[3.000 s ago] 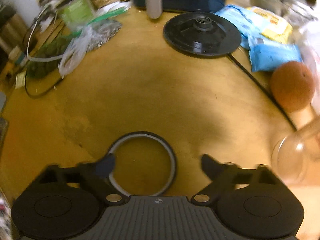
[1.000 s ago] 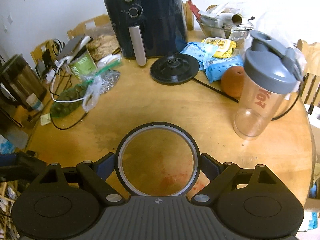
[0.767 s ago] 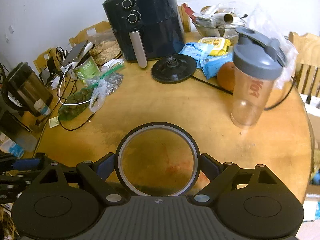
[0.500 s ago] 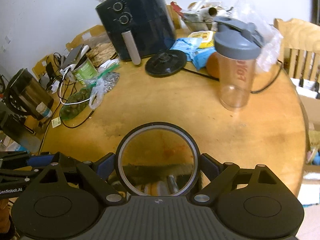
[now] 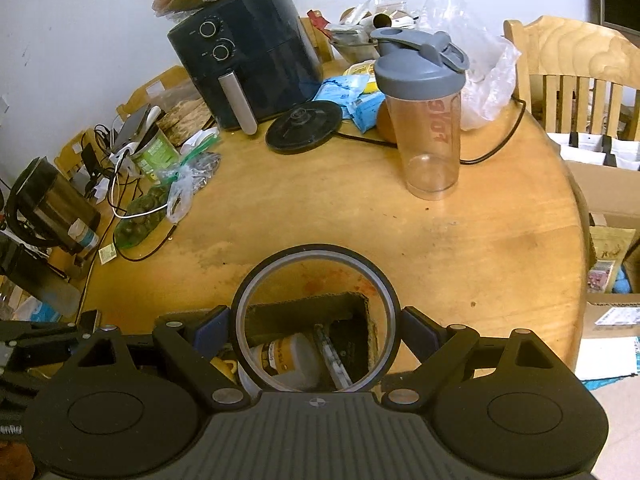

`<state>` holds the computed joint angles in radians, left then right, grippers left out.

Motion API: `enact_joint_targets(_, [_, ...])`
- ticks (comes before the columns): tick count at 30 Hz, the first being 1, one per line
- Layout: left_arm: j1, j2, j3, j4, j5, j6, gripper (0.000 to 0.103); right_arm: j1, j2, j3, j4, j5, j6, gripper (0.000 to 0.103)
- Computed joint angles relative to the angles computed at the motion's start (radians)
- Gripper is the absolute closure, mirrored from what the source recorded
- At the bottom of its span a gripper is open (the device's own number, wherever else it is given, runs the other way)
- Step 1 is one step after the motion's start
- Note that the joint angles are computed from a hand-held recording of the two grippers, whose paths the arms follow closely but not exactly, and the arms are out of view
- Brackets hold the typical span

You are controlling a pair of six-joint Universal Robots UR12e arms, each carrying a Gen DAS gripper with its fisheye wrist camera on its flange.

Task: Organize objects
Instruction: 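Carry the tape ring and black cap over the cardboard box with both tools, then open the left tool to drop the black cap into the box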

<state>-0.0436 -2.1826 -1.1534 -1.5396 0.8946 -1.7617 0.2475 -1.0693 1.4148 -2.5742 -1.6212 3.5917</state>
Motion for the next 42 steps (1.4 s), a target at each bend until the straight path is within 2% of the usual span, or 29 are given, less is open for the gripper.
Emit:
enact_joint_targets(1, [0.0, 0.002, -0.001, -0.006, 0.009, 0.017, 0.051, 0.0, -0.002, 0.004, -0.001, 0.0, 0.004, 0.012])
enact_joint_targets(3, [0.001, 0.009, -0.016, 0.012, 0.016, 0.013, 0.047, 0.0, -0.005, 0.011, -0.001, -0.002, 0.011, 0.012])
enact_joint_targets(12, [0.006, 0.014, -0.043, 0.122, 0.068, -0.076, 0.045, 0.008, -0.008, 0.02, -0.001, 0.002, 0.006, 0.012])
enact_joint_targets(25, [0.016, 0.011, -0.046, 0.187, 0.089, -0.137, 0.045, 0.025, 0.021, -0.04, -0.005, 0.013, -0.076, 0.012])
enact_joint_targets(28, [0.018, 0.009, -0.046, 0.204, 0.095, -0.152, 0.045, 0.026, 0.034, -0.065, 0.041, 0.029, -0.102, 0.011])
enact_joint_targets(30, [0.019, 0.009, -0.048, 0.217, 0.099, -0.162, 0.044, 0.03, 0.047, -0.095, 0.123, 0.026, -0.12, 0.002])
enact_joint_targets(32, [0.02, 0.009, -0.05, 0.231, 0.105, -0.175, 0.036, 0.039, 0.056, -0.107, 0.152, -0.006, -0.123, 0.0])
enact_joint_targets(33, [0.02, 0.011, -0.055, 0.247, 0.106, -0.186, 0.028, 0.04, 0.057, -0.108, 0.157, -0.009, -0.124, 0.0])
enact_joint_targets(35, [0.02, 0.014, -0.067, 0.29, 0.108, -0.211, 0.021, 0.042, 0.06, -0.112, 0.168, -0.005, -0.118, 0.0])
enact_joint_targets(39, [0.017, 0.02, -0.085, 0.369, 0.136, -0.262, 0.014, 0.045, 0.064, -0.119, 0.174, -0.009, -0.118, 0.0])
enact_joint_targets(42, [0.014, 0.019, -0.086, 0.394, 0.148, -0.289, 0.013, 0.045, 0.065, -0.121, 0.176, -0.011, -0.113, 0.0])
